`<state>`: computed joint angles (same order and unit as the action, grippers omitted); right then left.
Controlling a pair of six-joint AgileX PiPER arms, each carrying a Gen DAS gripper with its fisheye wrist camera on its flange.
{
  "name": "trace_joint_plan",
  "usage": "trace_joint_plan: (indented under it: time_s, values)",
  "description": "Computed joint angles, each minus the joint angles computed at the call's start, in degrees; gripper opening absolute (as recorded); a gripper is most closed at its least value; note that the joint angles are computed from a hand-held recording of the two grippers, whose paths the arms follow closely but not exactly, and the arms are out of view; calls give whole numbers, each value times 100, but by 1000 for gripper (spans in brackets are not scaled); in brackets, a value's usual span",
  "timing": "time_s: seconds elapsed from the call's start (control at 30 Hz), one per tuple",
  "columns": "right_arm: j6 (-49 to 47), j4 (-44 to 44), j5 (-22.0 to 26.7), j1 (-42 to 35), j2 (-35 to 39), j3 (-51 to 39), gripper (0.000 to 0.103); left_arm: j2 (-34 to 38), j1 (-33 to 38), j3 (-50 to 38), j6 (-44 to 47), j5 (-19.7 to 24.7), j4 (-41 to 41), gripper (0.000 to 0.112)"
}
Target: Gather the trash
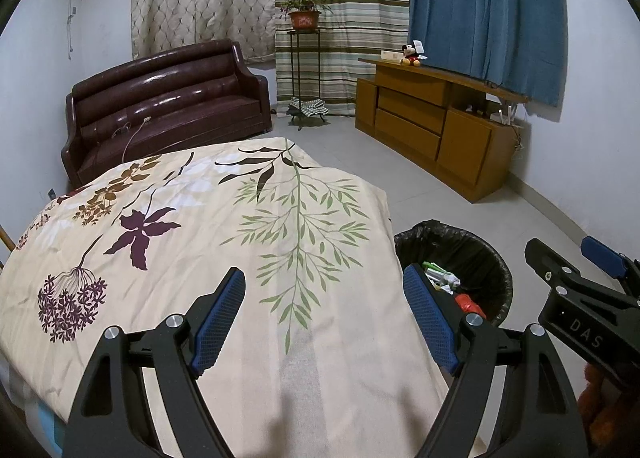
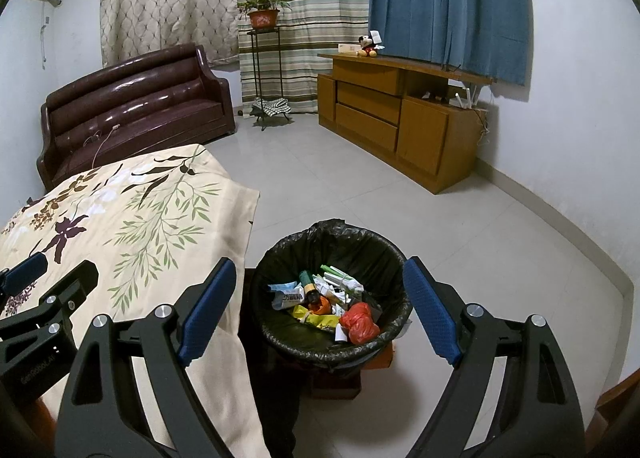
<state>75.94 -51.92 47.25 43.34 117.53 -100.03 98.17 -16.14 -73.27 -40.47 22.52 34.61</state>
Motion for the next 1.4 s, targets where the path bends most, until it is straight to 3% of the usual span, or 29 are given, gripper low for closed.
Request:
trace_joint_plan:
  time_s: [1.4]
  values:
    - [28, -23, 30, 32, 29, -25, 83, -5, 59, 13, 126, -45, -122, 79]
